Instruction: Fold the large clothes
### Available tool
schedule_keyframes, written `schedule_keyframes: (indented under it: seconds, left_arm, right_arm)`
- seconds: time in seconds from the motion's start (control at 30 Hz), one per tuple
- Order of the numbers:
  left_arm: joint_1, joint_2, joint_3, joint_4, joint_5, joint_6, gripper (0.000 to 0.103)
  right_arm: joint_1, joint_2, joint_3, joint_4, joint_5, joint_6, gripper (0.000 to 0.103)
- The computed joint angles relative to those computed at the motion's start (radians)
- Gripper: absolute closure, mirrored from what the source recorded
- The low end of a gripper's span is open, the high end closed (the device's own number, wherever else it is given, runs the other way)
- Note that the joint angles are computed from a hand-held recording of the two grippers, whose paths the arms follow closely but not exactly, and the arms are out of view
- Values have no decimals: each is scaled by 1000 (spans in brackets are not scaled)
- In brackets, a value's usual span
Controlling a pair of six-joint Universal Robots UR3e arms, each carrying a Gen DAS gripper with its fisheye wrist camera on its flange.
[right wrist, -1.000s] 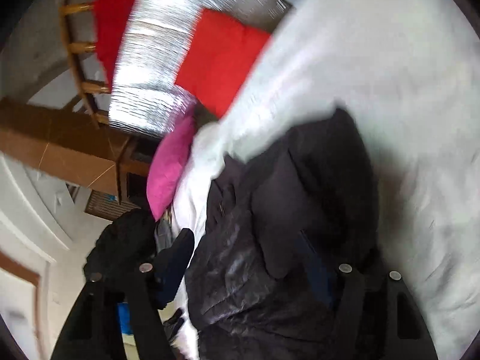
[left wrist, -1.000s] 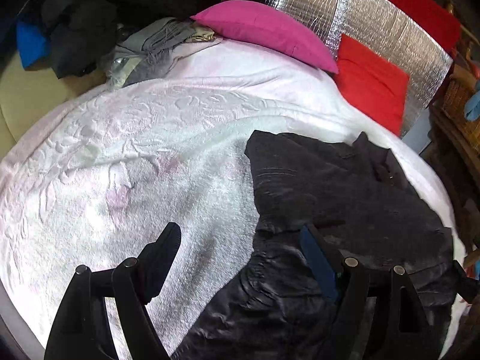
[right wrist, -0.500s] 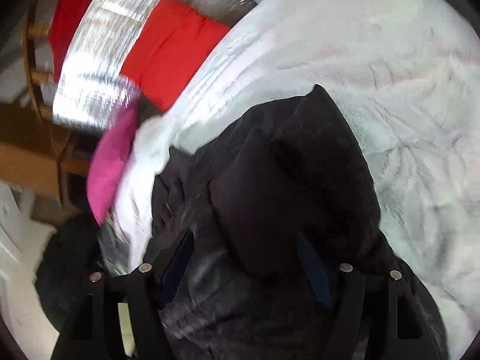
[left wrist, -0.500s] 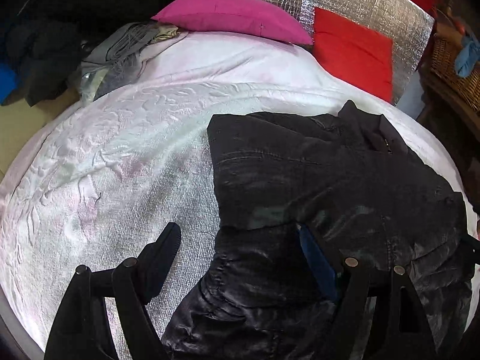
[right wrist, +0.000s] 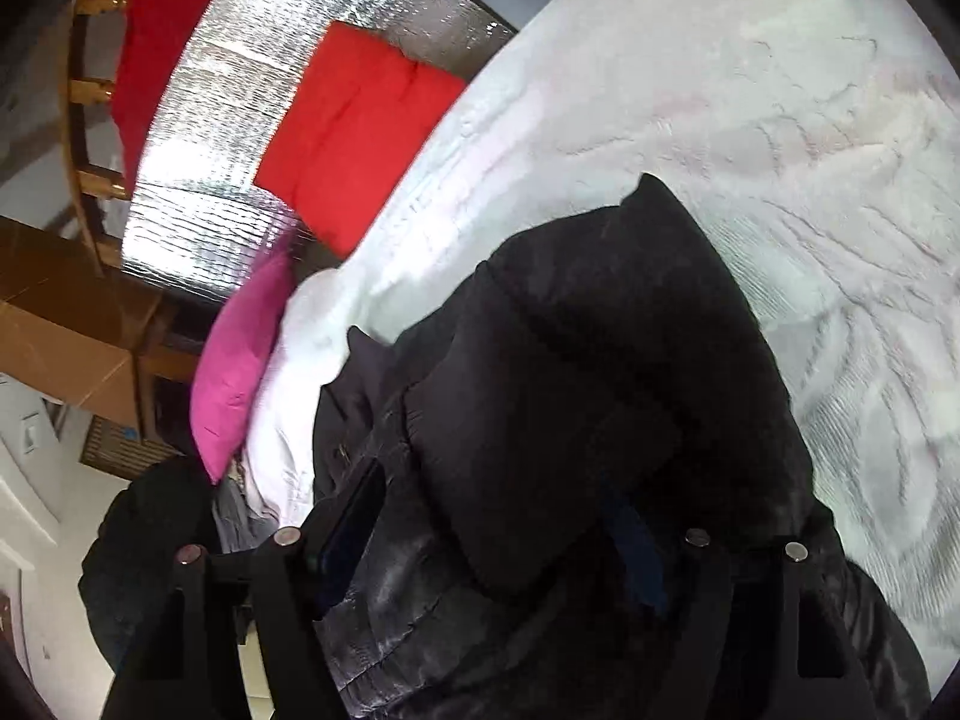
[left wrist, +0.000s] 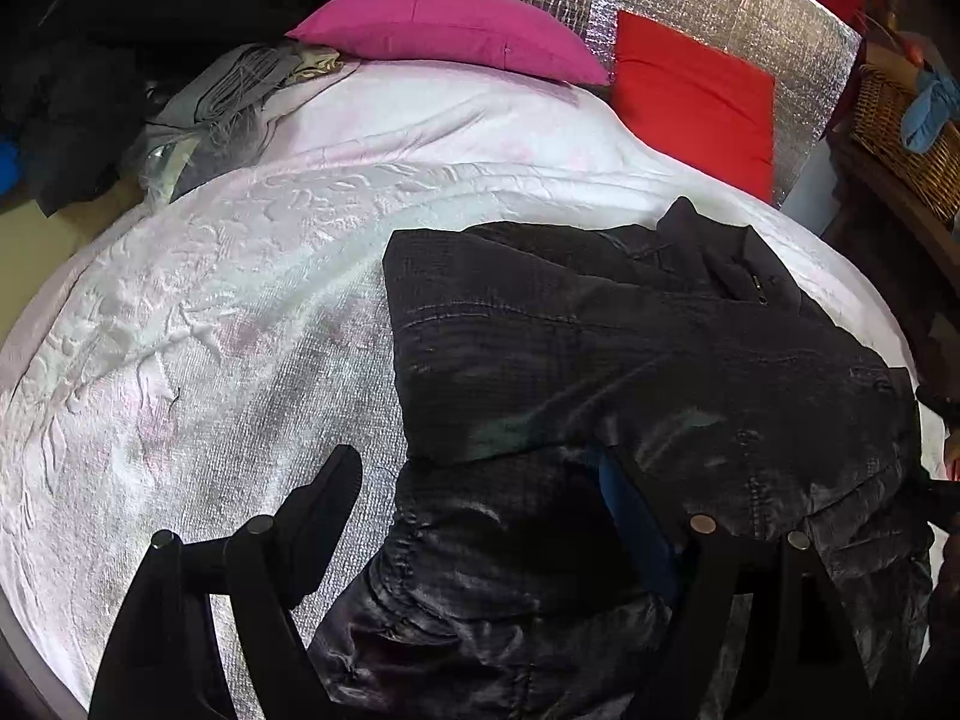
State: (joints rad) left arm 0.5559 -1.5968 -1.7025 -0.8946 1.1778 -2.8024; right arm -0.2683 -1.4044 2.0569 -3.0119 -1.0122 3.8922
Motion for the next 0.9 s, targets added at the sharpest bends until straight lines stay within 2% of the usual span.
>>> schedule_keyframes:
  seconds: [0.03,0.07,0.1,0.13,0.17,0.27,0.37,0.57,0.67,0.73,0.77,0.8,0.83,0.87,0.9]
  left_arm:
    - [0,-2,1,-2,-2,-6,21]
    - [-1,-2,1,0,1,-12,21]
    - [-4,-3,-1,5,5,-18,21]
    - [-6,-4,-5,14,10,-25,21]
    - [-4,-5,-6,16,9,-28,21]
    - [3,3,-11,13,7,-41,21]
    - [16,20,-24,24,-1,-49,21]
    - [23,33,-37,61,0,-64,21]
    - [13,24,-32,77,17,-64,21]
    - [11,15,-23,75,18,-69,21]
    - [12,8,-15,67,14,-74,21]
    - [13,3,-8,59,13,-80,21]
    - [12,1,-5,54,13,-85,21]
    - [13,-5,2,48,11,-92,21]
    - [13,-7,4,46,9,-96,21]
  right_arm:
    - [16,14,-20,7,-19,-12,30]
    - [28,13,-28,17,-43,-28,40]
    - [48,7,-37,35,-89,-39,58]
    - [61,7,-52,55,-115,-40,70]
    - [63,1,-47,63,-130,-43,76]
    - [26,-32,31,-8,-85,-23,79]
    - [7,-112,82,-13,-62,-64,80]
    - [-54,-311,175,13,20,-140,80]
    - [-108,-442,219,103,44,-197,80]
    - [-122,-451,196,202,44,-228,77]
    - [-157,-448,204,237,106,-247,77]
    - [-187,-432,208,270,170,-259,67]
    - [-216,-411,208,310,235,-263,53]
    - [-232,-377,209,323,289,-249,18]
    - [-237,-342,224,278,325,-199,14]
